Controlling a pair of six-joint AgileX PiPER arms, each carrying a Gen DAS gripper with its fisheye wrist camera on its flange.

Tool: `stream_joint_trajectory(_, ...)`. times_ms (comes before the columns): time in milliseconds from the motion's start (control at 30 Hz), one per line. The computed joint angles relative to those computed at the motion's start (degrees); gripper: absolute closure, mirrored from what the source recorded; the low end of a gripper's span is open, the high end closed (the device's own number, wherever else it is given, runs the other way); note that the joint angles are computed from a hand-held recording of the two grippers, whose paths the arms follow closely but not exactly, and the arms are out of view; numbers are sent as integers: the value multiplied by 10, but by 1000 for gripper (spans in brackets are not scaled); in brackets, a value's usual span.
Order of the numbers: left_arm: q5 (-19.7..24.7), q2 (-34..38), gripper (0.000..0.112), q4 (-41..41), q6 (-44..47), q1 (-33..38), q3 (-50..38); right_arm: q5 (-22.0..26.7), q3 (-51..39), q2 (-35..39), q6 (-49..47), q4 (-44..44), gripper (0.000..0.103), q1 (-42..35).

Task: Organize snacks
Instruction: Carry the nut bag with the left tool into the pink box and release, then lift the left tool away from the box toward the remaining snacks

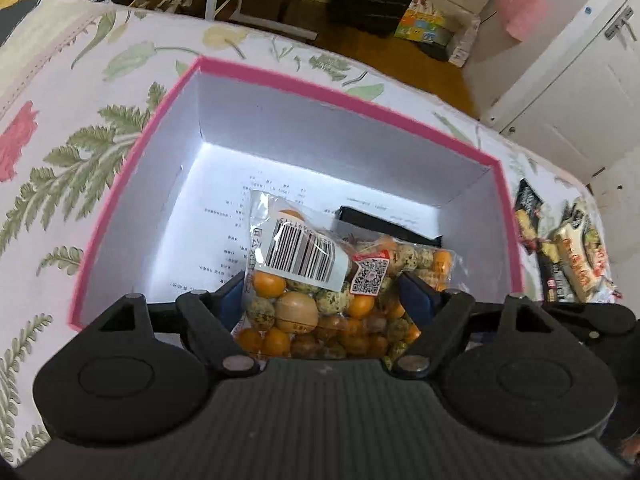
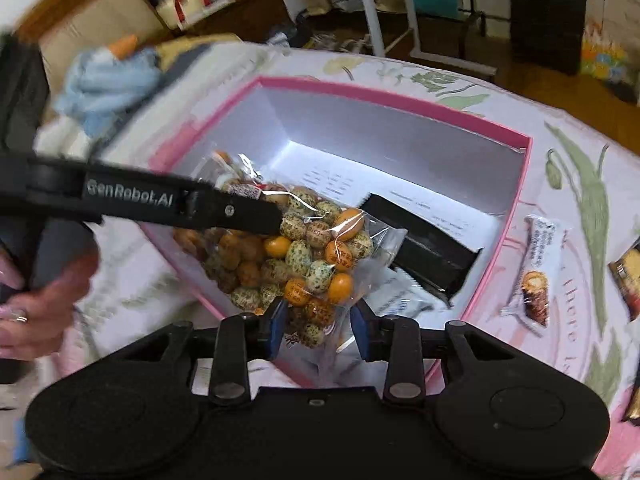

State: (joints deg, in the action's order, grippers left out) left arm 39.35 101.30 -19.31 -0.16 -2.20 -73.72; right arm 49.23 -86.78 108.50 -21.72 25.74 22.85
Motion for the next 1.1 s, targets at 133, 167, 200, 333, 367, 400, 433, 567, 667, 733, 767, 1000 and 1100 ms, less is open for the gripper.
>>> stream_joint_trajectory(133, -47, -8, 32, 139, -151, -36, 24, -79, 54, -26, 0, -19, 53, 13)
stream_joint_trajectory(167, -58, -13, 32, 173, -180, -45, 30, -80, 60, -33, -4, -21, 52, 11)
stream_joint_trajectory(200, -68, -24, 32, 202, -200, -50, 39, -82, 70, -44, -16, -15, 51, 7)
stream_joint_trajectory(333, -74, -60, 32, 276, -253, -72, 56, -92, 119, -100, -101, 63, 45, -35)
stream_joint_trajectory(367, -71, -69, 32, 284, -257, -77, 58, -83, 124, -110, -127, 91, 44, -50)
stream_joint_trajectory(400, -67, -76, 32, 284, -253, -81, 60, -69, 131, -122, -157, 125, 41, -66)
stream_joint_trajectory(433, -62, -86, 32, 278, -245, -85, 62, -54, 140, -136, -185, 156, 39, -84)
stream_joint_trajectory(567, -27, -117, 32, 232, -199, -107, 54, -14, 167, -188, -244, 200, 39, -141)
stream_joint_trajectory(667, 21, -134, 33, 281, -236, -155, 31, 8, 183, -221, -273, 209, 39, -186)
stream_joint_trajectory(733, 61, -131, 33, 332, -277, -195, 6, 21, 204, -245, -333, 253, 39, -235)
stream_joint_trajectory(767, 67, -134, 33, 347, -288, -213, 1, 31, 222, -259, -379, 292, 39, -266)
stream_joint_trajectory(1000, 95, -103, 36, 345, -305, -306, -72, 65, 280, -321, -515, 341, 38, -411)
stream_joint_trajectory(1100, 90, -62, 41, 350, -309, -345, -110, 77, 281, -321, -493, 308, 38, -459)
